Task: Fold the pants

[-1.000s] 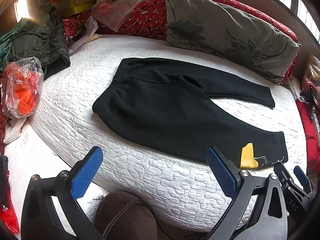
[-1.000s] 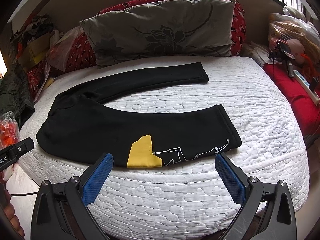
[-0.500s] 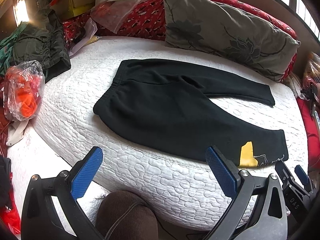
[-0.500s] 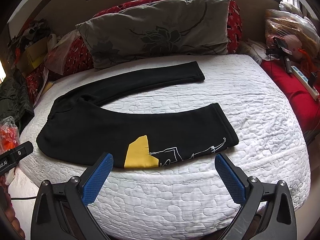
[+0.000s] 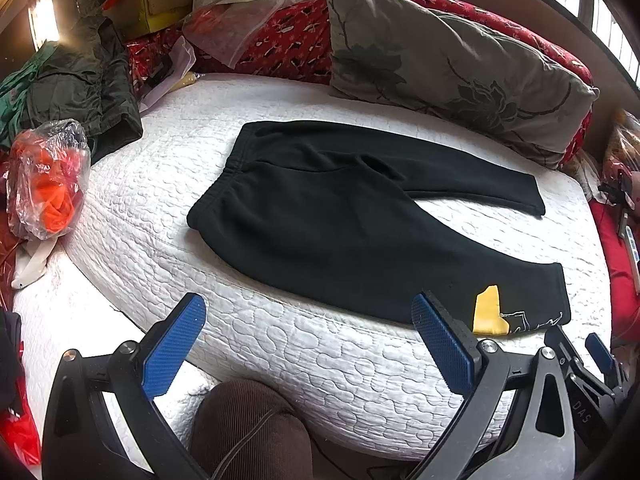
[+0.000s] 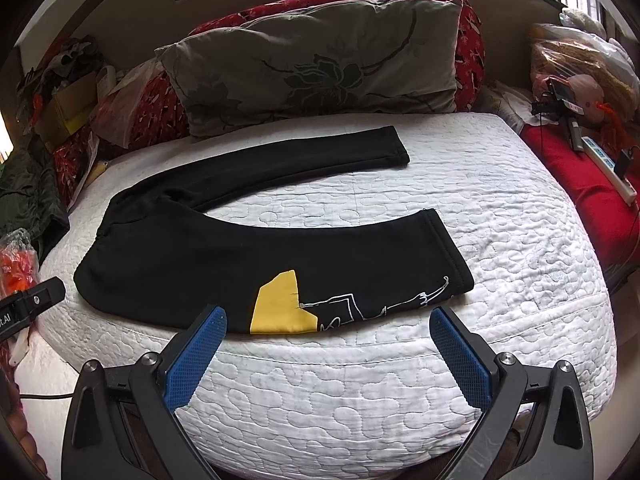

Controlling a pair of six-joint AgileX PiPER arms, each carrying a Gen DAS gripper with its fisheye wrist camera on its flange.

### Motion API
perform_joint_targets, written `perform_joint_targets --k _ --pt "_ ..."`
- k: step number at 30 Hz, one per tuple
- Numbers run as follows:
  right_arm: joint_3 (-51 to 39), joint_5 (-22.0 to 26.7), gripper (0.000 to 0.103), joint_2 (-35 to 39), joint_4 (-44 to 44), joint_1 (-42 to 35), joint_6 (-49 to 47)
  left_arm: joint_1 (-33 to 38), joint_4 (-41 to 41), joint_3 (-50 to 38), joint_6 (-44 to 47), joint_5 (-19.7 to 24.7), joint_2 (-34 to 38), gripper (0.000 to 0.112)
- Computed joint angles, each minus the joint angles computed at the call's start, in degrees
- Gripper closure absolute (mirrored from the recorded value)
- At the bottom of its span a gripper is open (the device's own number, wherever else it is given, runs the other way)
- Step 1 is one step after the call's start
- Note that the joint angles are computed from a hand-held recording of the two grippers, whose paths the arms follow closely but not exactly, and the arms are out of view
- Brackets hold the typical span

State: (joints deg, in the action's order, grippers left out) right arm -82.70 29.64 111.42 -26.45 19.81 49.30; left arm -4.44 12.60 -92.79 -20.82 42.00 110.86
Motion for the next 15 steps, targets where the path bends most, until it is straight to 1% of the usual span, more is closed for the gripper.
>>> perform_joint_targets --k 10,15 --pt "-0.1 0.2 0.001 -0.1 0.1 0.1 -0.2 0.2 -0.4 -0.2 0.4 0.1 -0.1 0.009" --pt "-0.4 1.1 0.001 0.1 0.6 0.1 -0.8 0.8 -2.3 -1.4 1.8 0.5 0.8 0.009"
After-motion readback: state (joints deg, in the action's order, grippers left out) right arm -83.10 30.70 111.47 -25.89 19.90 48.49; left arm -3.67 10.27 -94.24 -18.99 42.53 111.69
